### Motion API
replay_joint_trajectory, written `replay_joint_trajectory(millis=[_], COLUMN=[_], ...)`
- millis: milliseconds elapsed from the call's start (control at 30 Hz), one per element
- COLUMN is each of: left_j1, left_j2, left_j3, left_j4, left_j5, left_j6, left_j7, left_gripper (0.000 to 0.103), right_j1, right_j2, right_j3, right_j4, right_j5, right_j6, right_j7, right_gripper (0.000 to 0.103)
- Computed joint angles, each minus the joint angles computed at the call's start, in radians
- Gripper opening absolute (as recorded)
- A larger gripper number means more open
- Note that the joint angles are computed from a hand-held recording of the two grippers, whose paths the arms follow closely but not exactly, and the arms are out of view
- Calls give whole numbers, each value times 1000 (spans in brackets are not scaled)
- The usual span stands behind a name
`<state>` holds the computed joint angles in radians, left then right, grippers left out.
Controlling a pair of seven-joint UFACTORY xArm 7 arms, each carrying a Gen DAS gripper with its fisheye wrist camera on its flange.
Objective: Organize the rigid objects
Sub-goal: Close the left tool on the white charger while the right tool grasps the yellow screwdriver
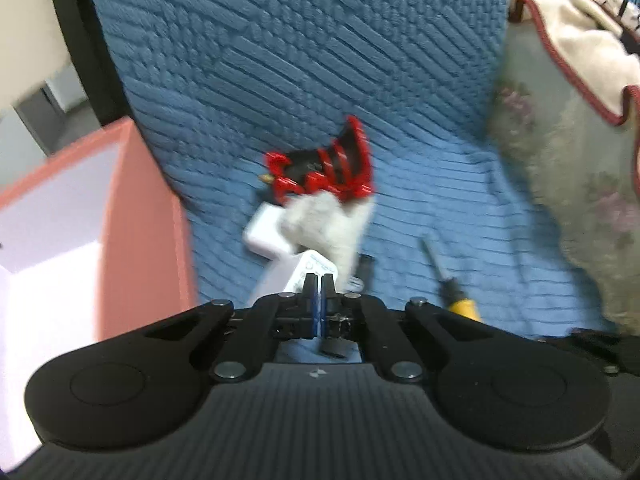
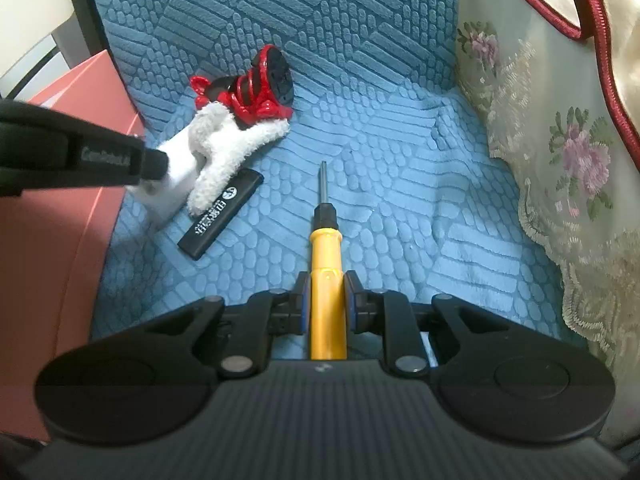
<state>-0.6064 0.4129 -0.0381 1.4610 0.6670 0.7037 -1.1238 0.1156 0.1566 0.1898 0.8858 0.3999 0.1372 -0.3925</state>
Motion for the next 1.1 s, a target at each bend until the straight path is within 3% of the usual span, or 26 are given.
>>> replay_joint_trajectory(millis=[267,433,533,567,633,733,833,967,1100], left_j1=[17,78,105,117,147,140,145,116,97], left_j2=[-13,-13,22,32,29,53,67,106,117], left_j3=[-6,-37,-42,-46,-59,-52,-56,-31,-16], left_j4=[-13,27,115,136,131,161,154,186,173], left_j5=[-64,-191,-246,-273,-331,-357,-406,-394,-373], left_j6=[-27,31,155,181,160,180,139,164,142], left_j7=[-16,103,242,287,371,413,427,393,363], left_gripper=[2,5,24,43,48,49,50,64,64], right_j1=[-11,-19,-17,-16,-16,-14,-13,-14,-3], right_j2=[8,9,4,3,5,5,4,4,6], right_j3=[8,13,11,10,9,5,2,-1,-8], right_j4=[16,26,24,25,33,39,42,47,43], right_j5=[33,80,97,102,118,134,152,177,158], right_j6=[20,38,46,51,63,76,86,97,81], right_j7=[-8,-23,-30,-30,-32,-34,-38,-52,-52], right_gripper=[21,20,20,20,20,20,20,20,20])
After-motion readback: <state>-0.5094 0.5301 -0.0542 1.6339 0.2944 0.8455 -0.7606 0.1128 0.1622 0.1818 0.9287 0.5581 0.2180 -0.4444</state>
